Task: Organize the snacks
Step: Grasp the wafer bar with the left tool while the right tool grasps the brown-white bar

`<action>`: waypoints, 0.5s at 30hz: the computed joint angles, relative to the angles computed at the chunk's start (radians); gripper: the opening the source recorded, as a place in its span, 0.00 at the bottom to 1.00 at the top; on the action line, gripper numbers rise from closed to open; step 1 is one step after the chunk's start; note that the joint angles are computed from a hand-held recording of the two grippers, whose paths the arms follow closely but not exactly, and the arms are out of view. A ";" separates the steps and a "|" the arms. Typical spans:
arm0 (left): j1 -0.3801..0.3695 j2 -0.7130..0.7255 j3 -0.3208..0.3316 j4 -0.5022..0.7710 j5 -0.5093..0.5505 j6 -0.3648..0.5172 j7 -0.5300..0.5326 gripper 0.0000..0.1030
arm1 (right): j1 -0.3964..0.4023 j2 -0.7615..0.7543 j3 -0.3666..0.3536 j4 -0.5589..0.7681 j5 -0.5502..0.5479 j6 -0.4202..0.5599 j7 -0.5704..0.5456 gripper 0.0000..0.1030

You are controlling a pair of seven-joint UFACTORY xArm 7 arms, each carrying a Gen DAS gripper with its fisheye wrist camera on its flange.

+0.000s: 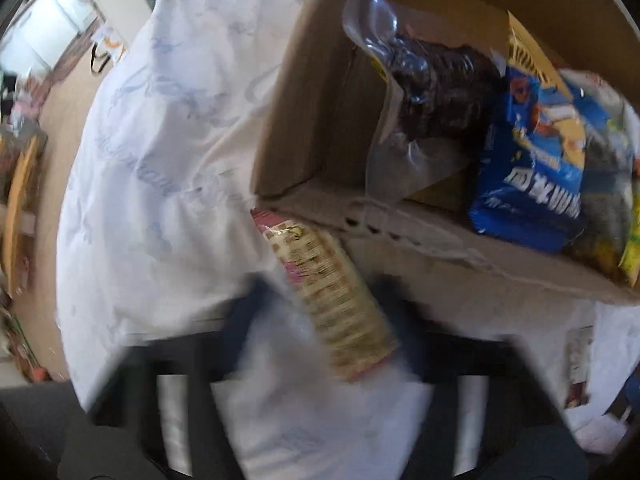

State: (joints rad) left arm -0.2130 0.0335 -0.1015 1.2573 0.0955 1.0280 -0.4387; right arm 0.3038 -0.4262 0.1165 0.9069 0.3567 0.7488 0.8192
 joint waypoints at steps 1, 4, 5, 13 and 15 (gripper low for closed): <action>-0.003 0.000 -0.002 0.007 0.016 0.016 0.013 0.21 | -0.004 0.011 0.003 0.013 -0.016 0.021 -0.001 0.72; 0.004 -0.054 0.001 -0.016 -0.047 0.051 0.041 0.21 | -0.025 0.083 0.034 0.099 -0.134 0.145 -0.006 0.72; 0.005 -0.074 0.001 -0.028 -0.070 0.060 0.054 0.21 | -0.033 0.120 0.054 0.143 -0.197 0.201 0.001 0.72; 0.001 -0.262 -0.010 -0.131 -0.115 0.058 0.162 0.21 | 0.041 0.403 0.102 0.387 -0.417 0.462 -0.126 0.36; 0.009 -0.297 -0.004 -0.156 -0.128 0.063 0.165 0.21 | 0.065 0.428 0.103 0.415 -0.470 0.508 -0.130 0.20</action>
